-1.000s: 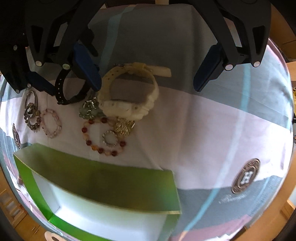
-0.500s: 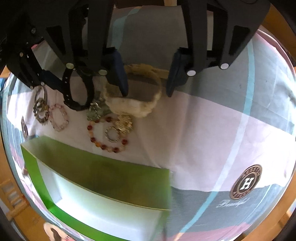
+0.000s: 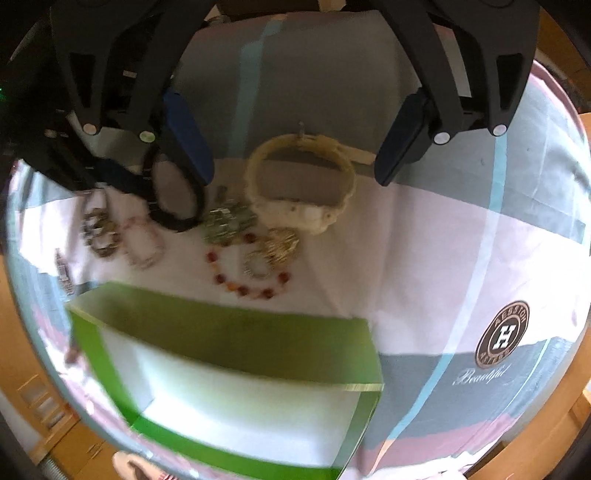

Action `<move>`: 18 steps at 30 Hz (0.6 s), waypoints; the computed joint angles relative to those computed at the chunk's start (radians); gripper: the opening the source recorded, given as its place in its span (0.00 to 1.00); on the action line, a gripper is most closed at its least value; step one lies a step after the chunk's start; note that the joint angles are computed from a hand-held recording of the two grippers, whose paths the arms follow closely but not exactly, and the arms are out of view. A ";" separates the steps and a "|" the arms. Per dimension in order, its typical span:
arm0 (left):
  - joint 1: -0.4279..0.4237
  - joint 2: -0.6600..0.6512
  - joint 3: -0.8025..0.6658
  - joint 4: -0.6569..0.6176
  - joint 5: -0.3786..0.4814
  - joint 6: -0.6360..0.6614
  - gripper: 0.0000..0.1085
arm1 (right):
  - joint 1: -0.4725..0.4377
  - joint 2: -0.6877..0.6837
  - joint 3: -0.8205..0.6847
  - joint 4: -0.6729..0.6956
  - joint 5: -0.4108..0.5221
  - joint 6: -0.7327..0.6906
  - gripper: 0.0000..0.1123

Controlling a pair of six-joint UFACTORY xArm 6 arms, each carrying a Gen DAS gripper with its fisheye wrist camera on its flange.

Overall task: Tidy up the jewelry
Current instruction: 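Grasp the white watch with the left tool while the right tool holds the black watch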

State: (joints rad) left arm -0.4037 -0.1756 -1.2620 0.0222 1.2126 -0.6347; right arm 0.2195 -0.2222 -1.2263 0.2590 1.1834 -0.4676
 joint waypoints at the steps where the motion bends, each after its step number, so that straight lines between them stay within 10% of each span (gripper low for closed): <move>1: 0.002 0.011 -0.004 0.011 0.012 0.000 0.83 | -0.003 -0.002 0.000 0.000 0.003 -0.004 0.45; 18: -0.023 -0.009 0.009 0.064 -0.014 -0.017 0.59 | 0.009 -0.027 0.027 -0.026 -0.050 0.002 0.45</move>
